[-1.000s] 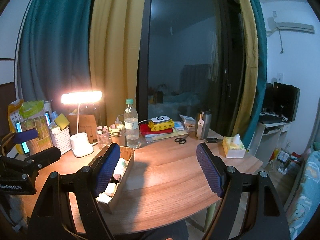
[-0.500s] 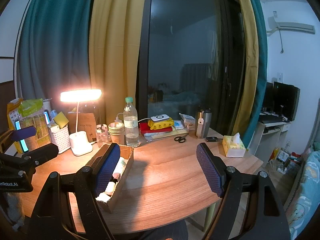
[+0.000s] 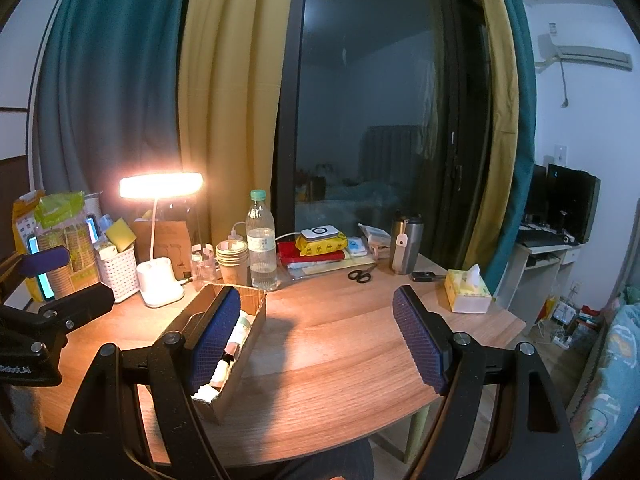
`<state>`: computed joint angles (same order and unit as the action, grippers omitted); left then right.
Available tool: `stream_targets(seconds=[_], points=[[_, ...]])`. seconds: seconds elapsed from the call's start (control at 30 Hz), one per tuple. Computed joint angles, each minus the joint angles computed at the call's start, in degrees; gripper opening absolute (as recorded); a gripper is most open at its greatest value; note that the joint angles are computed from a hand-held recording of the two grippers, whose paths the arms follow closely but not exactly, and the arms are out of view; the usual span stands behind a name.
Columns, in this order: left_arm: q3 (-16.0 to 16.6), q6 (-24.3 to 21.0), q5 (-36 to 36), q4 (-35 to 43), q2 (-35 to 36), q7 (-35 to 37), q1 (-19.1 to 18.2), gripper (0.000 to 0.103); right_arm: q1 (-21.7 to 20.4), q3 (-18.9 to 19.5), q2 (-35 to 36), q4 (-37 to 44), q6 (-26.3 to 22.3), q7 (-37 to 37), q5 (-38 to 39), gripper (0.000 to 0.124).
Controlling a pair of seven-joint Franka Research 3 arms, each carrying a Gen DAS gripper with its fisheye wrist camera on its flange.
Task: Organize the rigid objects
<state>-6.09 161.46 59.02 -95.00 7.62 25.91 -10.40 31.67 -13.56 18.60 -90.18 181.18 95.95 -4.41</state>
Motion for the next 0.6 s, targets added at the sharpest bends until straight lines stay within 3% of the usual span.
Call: stream_targets(seconds=[0.2, 0.6], points=[[0.05, -0.01, 0.5, -0.09, -0.03, -0.46, -0.1, 0.102, -1.41, 1.68, 0.33, 0.04, 0.0, -1.41, 0.93, 0.081], [-0.09, 0.15, -1.47, 0.14, 0.48, 0.87, 0.12, 0.102, -1.14, 1.37, 0.59, 0.32, -0.16, -1.96, 1.76, 0.081]])
